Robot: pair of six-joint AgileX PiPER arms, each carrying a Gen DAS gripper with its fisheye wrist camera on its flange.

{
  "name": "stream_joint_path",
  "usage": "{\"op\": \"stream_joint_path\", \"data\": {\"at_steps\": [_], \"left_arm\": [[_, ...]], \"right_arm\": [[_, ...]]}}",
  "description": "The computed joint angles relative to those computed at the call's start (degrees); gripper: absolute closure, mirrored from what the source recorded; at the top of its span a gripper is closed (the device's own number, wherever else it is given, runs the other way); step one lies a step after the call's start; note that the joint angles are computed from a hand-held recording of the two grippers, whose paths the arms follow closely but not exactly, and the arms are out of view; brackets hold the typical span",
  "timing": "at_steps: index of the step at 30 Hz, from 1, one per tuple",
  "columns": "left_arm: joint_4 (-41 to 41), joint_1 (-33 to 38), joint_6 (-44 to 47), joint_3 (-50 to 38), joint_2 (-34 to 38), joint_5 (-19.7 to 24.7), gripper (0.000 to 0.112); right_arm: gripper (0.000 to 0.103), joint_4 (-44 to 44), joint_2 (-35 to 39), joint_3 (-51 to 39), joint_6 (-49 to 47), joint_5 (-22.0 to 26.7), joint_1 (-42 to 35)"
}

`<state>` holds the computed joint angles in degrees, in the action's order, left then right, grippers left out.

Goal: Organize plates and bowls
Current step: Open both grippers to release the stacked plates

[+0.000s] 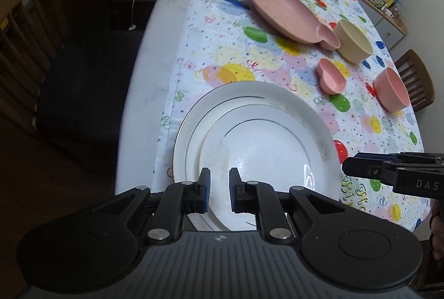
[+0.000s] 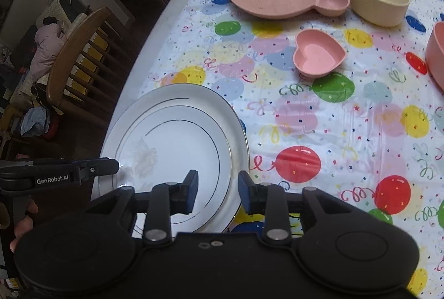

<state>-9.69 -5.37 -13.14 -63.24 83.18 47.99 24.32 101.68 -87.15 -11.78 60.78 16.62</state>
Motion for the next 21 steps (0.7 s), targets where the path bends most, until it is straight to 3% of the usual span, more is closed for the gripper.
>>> {"op": "stream_joint_path", "data": {"at_steps": [4, 7, 13, 16, 21], "left_arm": [[1.6, -2.5, -1.7, -1.1, -1.9, -0.1, 0.099], [3.5, -5.0, -3.4, -2.3, -2.7, -0.2, 0.095], [6.2, -8.8, -5.2, -5.8, -2.7, -1.0, 0.079], [8.9, -10.9, -7.1, -7.6, -2.5, -1.3, 0.058], [11.3, -12.6, -7.7, -11.2, -1.3, -1.1, 0.055]], "right_arm": [[0.066, -0.2, -3.4, 2.0, -0.6, -1.5, -0.1], [0.058, -0.6, -6.1, 3.5, -0.5, -2.5, -0.5], [0.042, -1.6, -10.7, 5.2, -0.2, -4.2, -1.9], [0.037, -2.3, -12.5, 5.5, 0.1, -5.1, -2.6], [0.021, -4.8, -14.7, 5.7, 2.1, -7.2, -3.0]]}}
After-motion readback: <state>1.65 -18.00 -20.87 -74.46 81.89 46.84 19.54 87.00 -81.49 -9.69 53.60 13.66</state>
